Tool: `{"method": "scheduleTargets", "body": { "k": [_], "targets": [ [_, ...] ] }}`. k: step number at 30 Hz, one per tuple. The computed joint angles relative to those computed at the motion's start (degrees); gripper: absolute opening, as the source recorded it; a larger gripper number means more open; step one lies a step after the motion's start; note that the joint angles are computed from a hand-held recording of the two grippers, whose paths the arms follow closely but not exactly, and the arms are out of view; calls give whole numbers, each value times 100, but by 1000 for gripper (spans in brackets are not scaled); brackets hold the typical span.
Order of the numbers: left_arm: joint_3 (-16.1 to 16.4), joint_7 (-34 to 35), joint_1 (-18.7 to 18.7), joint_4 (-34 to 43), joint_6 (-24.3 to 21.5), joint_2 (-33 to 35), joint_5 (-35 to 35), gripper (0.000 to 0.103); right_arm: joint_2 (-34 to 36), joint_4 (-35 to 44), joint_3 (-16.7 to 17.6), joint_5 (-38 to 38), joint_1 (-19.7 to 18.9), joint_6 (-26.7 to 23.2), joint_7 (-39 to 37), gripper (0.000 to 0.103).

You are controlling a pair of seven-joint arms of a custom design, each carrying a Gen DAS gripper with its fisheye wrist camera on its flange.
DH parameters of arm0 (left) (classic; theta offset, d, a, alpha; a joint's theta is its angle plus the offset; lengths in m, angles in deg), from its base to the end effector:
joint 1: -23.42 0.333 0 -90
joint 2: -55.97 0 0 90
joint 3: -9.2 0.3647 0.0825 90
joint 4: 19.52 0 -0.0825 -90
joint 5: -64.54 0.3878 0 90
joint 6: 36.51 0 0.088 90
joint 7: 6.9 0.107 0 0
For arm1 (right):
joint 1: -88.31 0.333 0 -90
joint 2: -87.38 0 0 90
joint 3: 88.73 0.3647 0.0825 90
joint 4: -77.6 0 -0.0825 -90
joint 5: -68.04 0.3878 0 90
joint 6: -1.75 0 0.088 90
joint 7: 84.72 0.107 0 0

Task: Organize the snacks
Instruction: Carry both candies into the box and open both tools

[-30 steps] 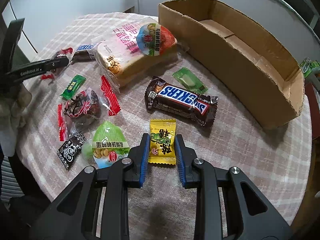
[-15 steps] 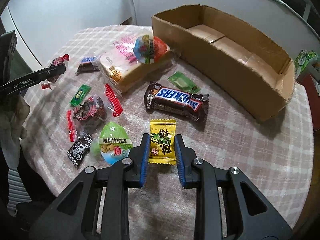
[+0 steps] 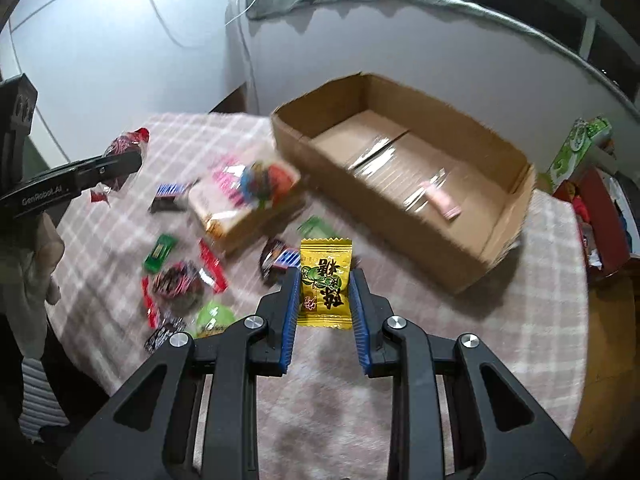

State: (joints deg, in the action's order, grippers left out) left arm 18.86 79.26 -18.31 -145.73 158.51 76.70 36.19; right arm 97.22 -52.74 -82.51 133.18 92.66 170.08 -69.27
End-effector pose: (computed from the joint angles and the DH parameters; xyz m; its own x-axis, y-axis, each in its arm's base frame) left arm 0.5449 -0.2876 0.3575 -0.1014 -0.9615 0.2552 -0.7116 -0.1092 -0.6941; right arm 0.5561 0.0429 0.3559 0.4159 -0.9068 -0.0681 -0.7480 -0.2986 -0.5927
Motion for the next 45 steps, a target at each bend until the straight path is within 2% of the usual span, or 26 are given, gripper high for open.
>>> {"method": "scheduleTargets", "body": {
  "k": [5, 11, 14, 17, 21, 23, 33, 37, 40, 42, 43, 45],
  "targets": [
    [68, -18, 0, 407, -225, 150, 273, 32, 101, 330, -58, -29, -121, 12, 117, 25],
    [-251, -378, 436, 941, -550, 394, 904, 32, 292, 685, -43, -256, -262, 82, 375, 25],
    [-249, -552, 476, 1230, -755, 546, 1154, 32, 438, 884, -7, -461, -351, 128, 569, 25],
    [-394, -705, 648, 1526, -918, 687, 1404, 32, 583, 1057, 43, -716, -450, 165, 786, 25],
    [-174, -961, 497, 2076, -1231, 979, 1761, 32, 807, 1303, 118, -1107, -597, 184, 1163, 25],
    [-189, -1064, 526, 2360, -1410, 1135, 1934, 32, 929, 1426, 151, -1344, -664, 192, 1378, 25],
    [-845, -1394, 1121, 3397, -2069, 1797, 2606, 32, 1467, 1864, 339, -2477, -993, 156, 2397, 25],
    [-1037, -1532, 1286, 3595, -2260, 1919, 2883, 32, 1601, 1946, 389, -2848, -1080, 152, 2728, 25],
    [-1024, -1748, 1290, 3685, -2319, 1961, 3112, 32, 1669, 1978, 421, -3092, -1127, 168, 2940, 26],
    [-1072, -1879, 1338, 3747, -2397, 1980, 3233, 38, 1699, 1995, 486, -3199, -1196, 165, 3025, 26],
    [-1100, -1941, 1368, 3746, -2387, 1978, 3294, 45, 1705, 2000, 487, -3269, -1204, 140, 3077, 27],
    [-1078, -2085, 1366, 3737, -2384, 1962, 3453, 52, 1707, 1976, 493, -3365, -1216, 191, 3186, 44]
  ]
}}
